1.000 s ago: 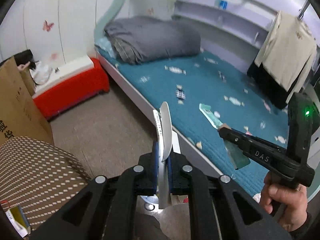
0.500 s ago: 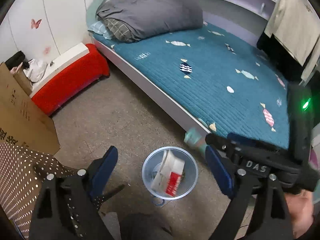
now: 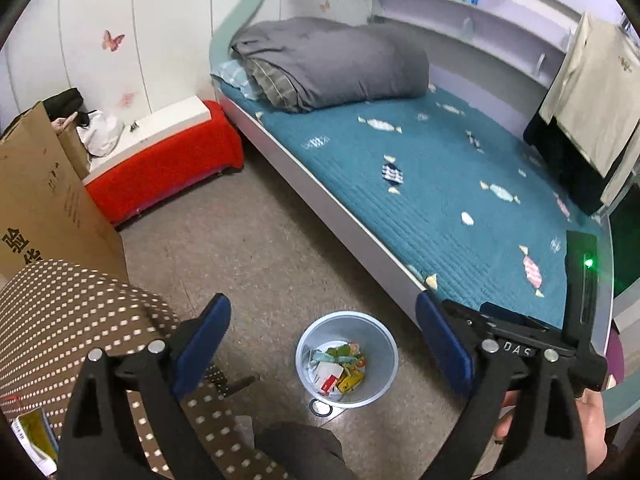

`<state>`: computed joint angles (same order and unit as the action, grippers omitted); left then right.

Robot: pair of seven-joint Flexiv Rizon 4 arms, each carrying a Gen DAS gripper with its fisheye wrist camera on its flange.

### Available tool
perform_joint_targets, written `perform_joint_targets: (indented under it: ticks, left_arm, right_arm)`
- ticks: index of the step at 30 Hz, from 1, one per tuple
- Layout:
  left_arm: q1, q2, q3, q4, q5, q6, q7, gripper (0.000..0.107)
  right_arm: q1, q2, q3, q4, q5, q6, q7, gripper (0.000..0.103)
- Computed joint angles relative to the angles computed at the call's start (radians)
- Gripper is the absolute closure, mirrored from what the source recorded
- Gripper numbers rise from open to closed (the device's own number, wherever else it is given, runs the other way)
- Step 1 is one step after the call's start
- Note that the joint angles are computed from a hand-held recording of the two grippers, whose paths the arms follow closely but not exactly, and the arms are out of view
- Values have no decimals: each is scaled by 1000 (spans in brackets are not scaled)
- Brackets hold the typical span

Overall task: Collect trash
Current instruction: 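Move both tools back over the table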

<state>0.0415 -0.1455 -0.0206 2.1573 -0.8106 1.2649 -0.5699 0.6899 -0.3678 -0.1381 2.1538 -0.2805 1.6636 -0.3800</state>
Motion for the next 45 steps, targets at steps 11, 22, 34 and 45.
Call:
perform_joint_targets:
  ticks: [11,22,34,45]
  left_arm:
    - [-25,141,60,58,-179,-5,132,13]
    - [-22,255,145,103,-246,-63,164,13]
    - [37,334,231,148,-285,-79,237,13]
    - [168,338,311,162,-301,-107,311,13]
  right_arm:
    - [270,96,-279,15,-155,12,75,6]
    - [352,139,-340,-43,-373,-1,162,6]
    - [180,88,-35,-207,-444,-95,101,6]
    - [68,-34,263,-387,-364,-222,-84,6]
